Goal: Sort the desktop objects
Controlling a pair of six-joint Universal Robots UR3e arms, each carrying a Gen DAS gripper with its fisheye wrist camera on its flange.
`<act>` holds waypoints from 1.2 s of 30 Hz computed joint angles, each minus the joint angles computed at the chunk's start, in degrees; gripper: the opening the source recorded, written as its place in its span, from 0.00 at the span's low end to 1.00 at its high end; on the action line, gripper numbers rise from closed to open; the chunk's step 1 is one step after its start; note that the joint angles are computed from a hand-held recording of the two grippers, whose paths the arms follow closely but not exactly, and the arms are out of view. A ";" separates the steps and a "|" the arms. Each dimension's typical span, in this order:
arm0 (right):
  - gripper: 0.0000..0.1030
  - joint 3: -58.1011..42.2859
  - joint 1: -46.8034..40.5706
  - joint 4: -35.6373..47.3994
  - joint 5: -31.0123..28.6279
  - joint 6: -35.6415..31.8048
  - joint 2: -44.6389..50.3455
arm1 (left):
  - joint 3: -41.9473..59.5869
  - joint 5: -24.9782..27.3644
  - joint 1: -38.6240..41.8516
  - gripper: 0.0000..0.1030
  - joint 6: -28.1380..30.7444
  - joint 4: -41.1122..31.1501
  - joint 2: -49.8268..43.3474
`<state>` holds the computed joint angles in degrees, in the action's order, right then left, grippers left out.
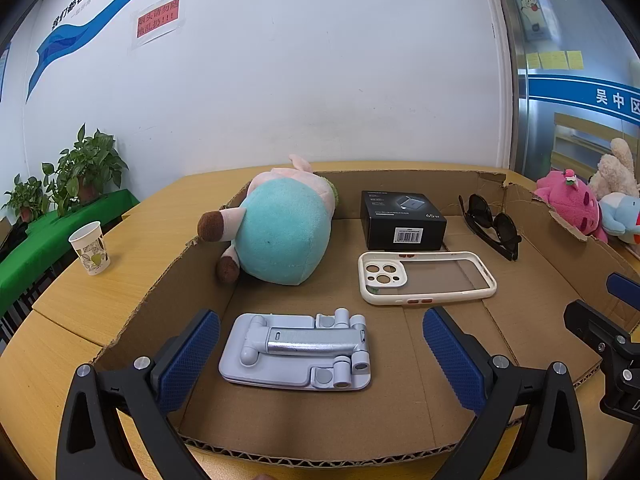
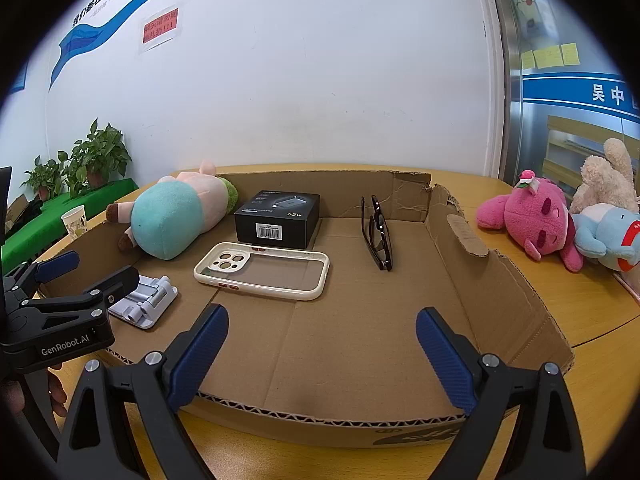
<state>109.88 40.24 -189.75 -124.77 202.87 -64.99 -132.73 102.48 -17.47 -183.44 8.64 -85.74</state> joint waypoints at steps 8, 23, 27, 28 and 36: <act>0.92 0.06 -0.02 -0.05 0.02 -0.03 -0.04 | 0.77 0.86 -0.44 1.00 -0.41 -0.05 -1.03; 0.92 0.05 -0.04 -0.02 0.05 -0.02 -0.03 | 0.75 0.93 -0.50 1.00 -0.47 0.02 -1.10; 0.92 0.06 -0.04 0.00 0.05 -0.02 -0.06 | 0.77 0.95 -0.51 1.00 -0.48 -0.01 -1.10; 0.92 0.06 -0.04 0.00 0.05 -0.02 -0.06 | 0.74 0.92 -0.49 1.00 -0.47 -0.01 -1.05; 0.92 0.02 0.00 0.10 0.02 0.03 -0.08 | 0.80 0.86 -0.44 1.00 -0.47 0.07 -1.19</act>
